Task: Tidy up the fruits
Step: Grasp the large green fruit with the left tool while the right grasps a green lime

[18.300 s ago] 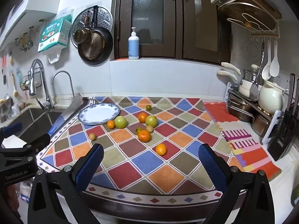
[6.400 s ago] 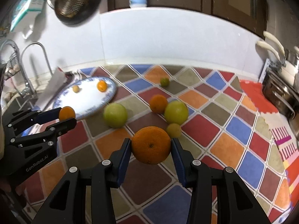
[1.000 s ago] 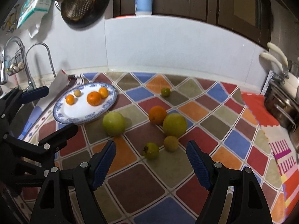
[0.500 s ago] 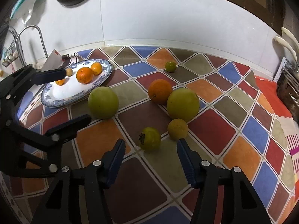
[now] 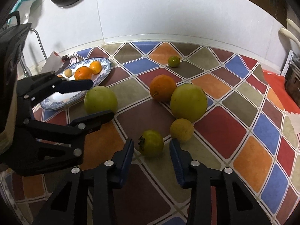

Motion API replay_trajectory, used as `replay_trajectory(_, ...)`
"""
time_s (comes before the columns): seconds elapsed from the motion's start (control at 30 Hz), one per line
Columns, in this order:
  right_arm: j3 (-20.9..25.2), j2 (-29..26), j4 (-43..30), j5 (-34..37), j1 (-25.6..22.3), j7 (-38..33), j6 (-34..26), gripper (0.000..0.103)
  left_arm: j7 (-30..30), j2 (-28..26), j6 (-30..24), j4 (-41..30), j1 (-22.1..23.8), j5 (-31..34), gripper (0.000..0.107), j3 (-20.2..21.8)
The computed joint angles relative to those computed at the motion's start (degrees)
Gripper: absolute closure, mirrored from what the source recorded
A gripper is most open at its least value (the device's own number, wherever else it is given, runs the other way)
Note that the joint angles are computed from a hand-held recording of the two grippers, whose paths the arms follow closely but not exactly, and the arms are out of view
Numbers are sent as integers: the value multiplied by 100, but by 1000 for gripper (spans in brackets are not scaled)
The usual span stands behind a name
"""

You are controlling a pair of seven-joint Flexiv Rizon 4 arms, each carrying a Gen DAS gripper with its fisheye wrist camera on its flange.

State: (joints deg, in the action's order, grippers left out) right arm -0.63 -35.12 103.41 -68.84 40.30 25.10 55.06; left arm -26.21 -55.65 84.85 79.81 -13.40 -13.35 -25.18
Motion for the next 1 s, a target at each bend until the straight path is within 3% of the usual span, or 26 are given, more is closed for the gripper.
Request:
replay_trajectory(0.13, -14, -4, 22, -52, -32, 86, 116, 74, -277, -1, -175, -156, -253, -46, 57, 377)
replay_trajectory(0.4, -18, 51, 62, -149, -8, 218, 75, 74, -664, 170, -296, 32, -201, -182, 57, 380)
replay_trajectory(1.0, 178, 297, 14, -709, 103, 386, -250, 75, -1749, 1069, 807, 1605, 534, -38, 57, -90)
